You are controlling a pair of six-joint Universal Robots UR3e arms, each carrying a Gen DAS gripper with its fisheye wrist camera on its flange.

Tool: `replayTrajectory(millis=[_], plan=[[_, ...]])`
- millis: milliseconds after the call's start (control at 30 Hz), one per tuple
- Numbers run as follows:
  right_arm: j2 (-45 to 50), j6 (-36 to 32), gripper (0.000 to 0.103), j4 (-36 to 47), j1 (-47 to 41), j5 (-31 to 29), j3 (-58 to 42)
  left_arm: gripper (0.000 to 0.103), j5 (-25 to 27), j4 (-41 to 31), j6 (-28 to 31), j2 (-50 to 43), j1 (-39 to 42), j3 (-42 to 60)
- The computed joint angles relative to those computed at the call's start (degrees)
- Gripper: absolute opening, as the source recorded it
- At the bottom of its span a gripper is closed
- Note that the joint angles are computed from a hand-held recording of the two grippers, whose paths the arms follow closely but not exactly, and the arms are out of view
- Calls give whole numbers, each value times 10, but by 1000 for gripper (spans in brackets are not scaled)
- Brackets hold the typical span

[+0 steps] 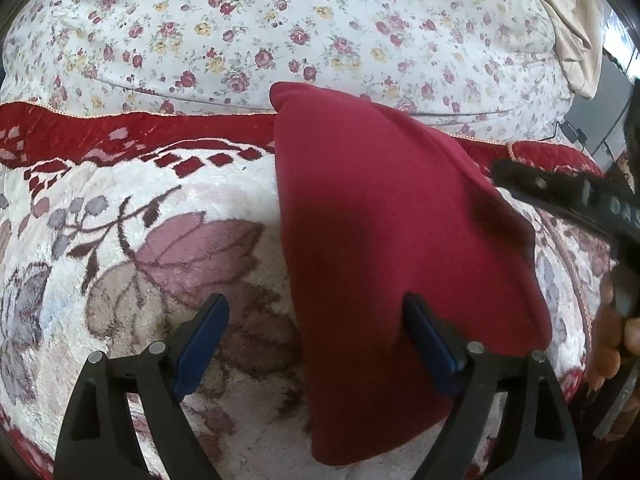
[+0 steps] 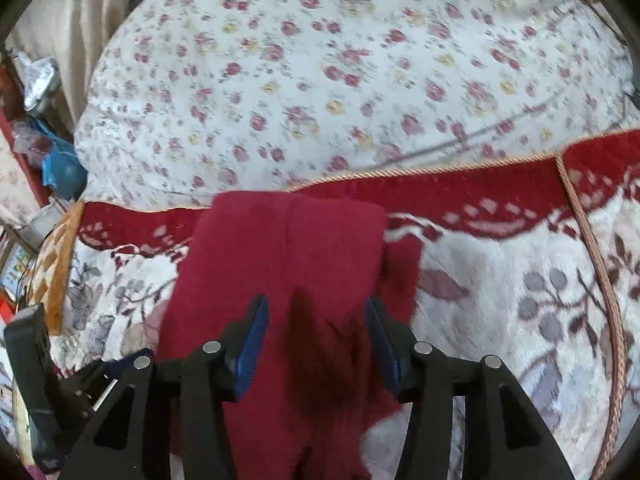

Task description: Fold small clothes

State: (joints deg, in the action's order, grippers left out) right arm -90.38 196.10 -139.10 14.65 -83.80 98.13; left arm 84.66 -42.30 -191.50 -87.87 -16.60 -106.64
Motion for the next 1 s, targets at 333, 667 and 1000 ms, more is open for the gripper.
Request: replayTrajectory(millis=[333,667,1000], plan=[[199,-10,55,9,15,-65,-151,93,-7,4,-8,-17,4,9],[36,-31,58,37,8,-39,-37,93,-3,3,-4,-15,3,5],[-36,-20,61,-16,12,-48,106,93,17,25,-3,-16,-8,-7]])
